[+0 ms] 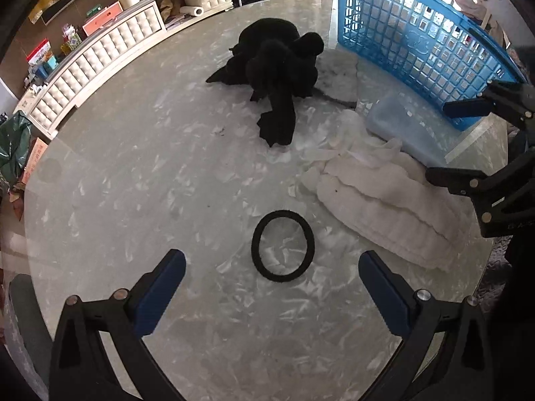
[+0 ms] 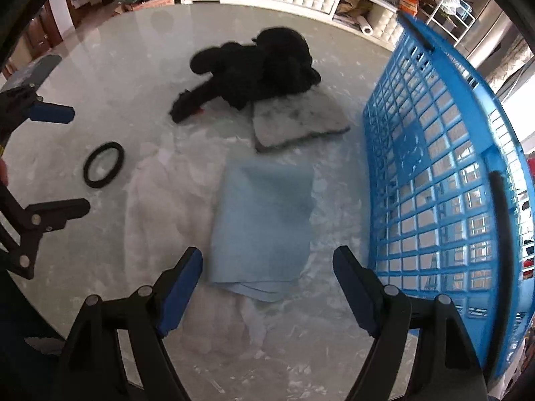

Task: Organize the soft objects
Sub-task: 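Move the right tool to the light blue cloth and grasp it, then drop the light blue cloth in the basket with right tool while left tool grasps black ring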

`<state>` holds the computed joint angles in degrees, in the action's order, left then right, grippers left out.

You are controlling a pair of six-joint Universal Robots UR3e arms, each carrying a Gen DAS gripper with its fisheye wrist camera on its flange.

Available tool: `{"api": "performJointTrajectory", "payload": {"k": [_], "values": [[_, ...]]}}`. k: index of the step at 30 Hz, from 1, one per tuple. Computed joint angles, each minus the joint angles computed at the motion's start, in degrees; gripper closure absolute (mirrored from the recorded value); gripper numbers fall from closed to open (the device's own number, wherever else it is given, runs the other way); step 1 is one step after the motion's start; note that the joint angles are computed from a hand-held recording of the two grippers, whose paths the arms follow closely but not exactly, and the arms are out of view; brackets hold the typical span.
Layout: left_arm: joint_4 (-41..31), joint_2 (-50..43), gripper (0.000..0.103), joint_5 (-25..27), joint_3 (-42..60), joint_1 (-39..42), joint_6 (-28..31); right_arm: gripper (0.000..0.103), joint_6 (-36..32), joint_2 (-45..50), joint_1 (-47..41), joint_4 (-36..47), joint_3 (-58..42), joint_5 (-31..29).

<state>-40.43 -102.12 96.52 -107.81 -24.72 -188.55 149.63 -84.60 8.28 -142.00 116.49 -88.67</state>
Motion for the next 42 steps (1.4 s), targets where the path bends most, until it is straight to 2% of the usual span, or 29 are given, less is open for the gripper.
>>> {"api": "performJointTrajectory", "payload": {"k": [2, 4, 6, 8, 9, 11, 13, 14, 16, 22, 31, 35, 42], "values": [[-0.5, -1.3, 0.023, 0.0, 0.6, 0.3, 0.0, 0.029, 0.3, 1.3, -0.1, -0.6, -0.4, -0.3], [-1.7, -2.3, 0.029, -0.2, 1.1, 0.8, -0.4, 0.037, 0.6, 1.7, -0.5, -0.3, -0.8, 0.3], [-0.7, -1.8, 0.038, -2.7, -0.1, 2.0, -0.7, 0.046, 0.8, 2.1, -0.8, 0.0, -1.3, 0.7], [-0.3, -1.6, 0.052, -2.5, -0.4, 1.9, -0.9, 0.058, 0.4, 2.4, -1.4, 0.9, -2.2, 1.5], [-0.1, -1.6, 0.056, -2.5, -0.5, 1.8, -0.8, 0.060, 0.3, 2.5, -1.7, 1.3, -2.3, 2.1], [-0.6, -1.4, 0.077, -2.8, -0.2, 1.7, -1.4, 0.077, -0.5, 2.4, -2.9, 2.6, -2.9, 3.1], [-1.3, -1.6, 0.082, -3.5, 0.3, 1.3, -2.0, 0.086, -0.8, 2.6, -3.6, 2.1, -2.7, 3.8], [-1.5, -1.6, 0.088, -4.0, 0.5, 1.2, -1.7, 0.086, -1.1, 2.8, -3.9, 2.0, -2.9, 4.3], [-1.6, -2.0, 0.093, -4.0, 0.9, 0.2, -1.5, 0.089, -1.7, 1.8, -4.5, 2.3, -2.7, 5.0], [-2.9, -0.6, 0.095, -5.9, 1.1, 0.0, -2.9, 0.095, -2.0, -2.7, -4.6, 3.7, -1.9, 5.9], [-2.8, 7.9, 0.095, -6.9, 0.2, -0.7, -4.6, 0.095, -3.0, -9.8, -5.5, 8.4, -2.1, 7.7], [-4.1, 9.0, 0.095, -5.3, 2.3, -3.2, -5.8, 0.096, -2.1, -12.8, -4.9, 10.3, -2.4, 8.2], [-7.7, 10.3, 0.095, -3.9, 5.7, -5.7, -7.8, 0.096, -4.8, -19.0, -9.0, 17.4, -3.8, 12.8]]}}
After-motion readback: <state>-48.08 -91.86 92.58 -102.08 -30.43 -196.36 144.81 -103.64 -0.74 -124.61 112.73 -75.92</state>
